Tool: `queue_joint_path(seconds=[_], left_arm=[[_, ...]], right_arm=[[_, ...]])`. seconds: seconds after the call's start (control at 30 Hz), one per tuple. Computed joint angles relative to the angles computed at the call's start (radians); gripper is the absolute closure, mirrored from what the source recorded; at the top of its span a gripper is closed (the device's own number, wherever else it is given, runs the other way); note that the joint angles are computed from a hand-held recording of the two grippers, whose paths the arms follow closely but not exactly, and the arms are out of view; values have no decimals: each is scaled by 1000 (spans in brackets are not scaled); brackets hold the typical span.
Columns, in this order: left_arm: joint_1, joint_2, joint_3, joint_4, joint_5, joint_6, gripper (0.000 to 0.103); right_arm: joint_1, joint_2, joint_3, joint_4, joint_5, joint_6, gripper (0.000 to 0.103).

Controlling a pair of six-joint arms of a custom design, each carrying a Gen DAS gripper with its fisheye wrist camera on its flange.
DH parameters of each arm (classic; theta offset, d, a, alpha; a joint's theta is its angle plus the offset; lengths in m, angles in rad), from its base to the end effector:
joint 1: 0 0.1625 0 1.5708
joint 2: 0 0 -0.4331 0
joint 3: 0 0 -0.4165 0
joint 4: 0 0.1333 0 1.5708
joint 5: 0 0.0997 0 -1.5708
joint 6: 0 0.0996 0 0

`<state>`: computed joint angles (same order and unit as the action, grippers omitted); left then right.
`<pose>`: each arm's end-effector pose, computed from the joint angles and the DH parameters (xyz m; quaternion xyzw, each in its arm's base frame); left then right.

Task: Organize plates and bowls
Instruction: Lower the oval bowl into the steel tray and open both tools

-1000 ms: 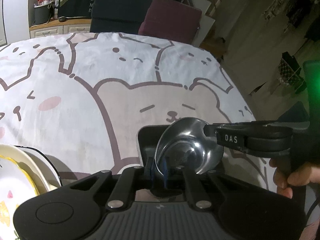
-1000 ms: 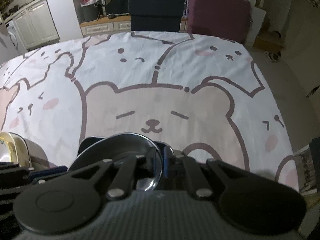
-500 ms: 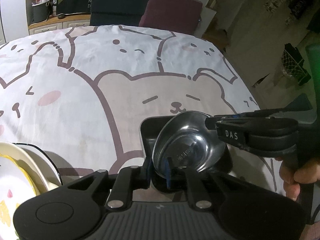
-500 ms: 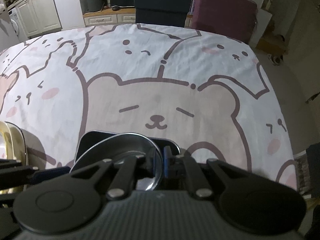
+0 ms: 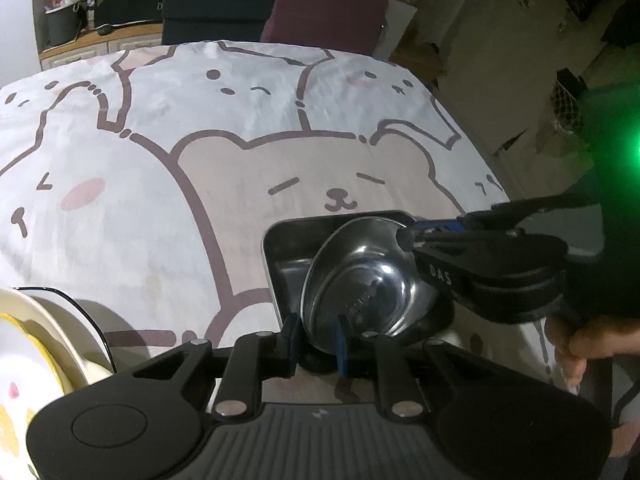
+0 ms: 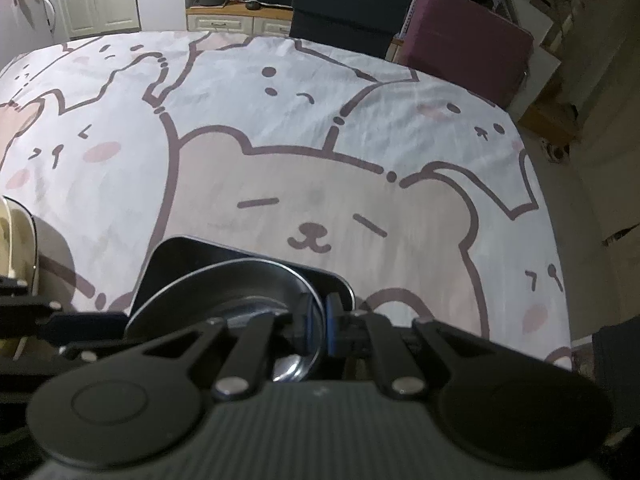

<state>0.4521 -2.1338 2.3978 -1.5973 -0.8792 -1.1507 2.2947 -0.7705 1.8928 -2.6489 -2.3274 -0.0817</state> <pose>-0.1387 -0.2862 0.3221 0.0252 0.9347 -0.2580 0.2432 0.4379 -0.3974 0.0121 0.3717 -0.8515 0.0971 0.3569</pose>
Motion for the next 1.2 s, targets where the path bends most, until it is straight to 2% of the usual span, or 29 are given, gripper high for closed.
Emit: queue_joint_path(seconds=[0.6, 0.77, 0.83, 0.87, 0.93, 1.07, 1.13, 1.2], left_arm=[[-9, -9, -7, -1, -15, -2, 82], [-15, -15, -13, 2, -7, -8, 82], [-18, -14, -17, 7, -3, -9, 80], [-20, -14, -19, 10, 0, -9, 78], [-26, -15, -22, 18, 9, -12, 65], [-35, -15, -30, 38, 25, -24, 58], [-43, -15, -34, 60, 41, -35, 37], [-55, -16, -38, 91, 65, -53, 21]], right_arm=[[-12, 16, -2, -44, 17, -14, 91], [-13, 2, 6, -41, 17, 16, 68], [-15, -7, 12, -44, 20, 20, 62], [-15, -13, 17, -47, 22, 22, 58], [-17, -27, 28, -62, 32, 23, 52], [-21, -55, 52, -96, 45, 32, 31], [-24, -71, 67, -121, 55, 29, 25], [-26, -86, 82, -143, 63, 29, 17]])
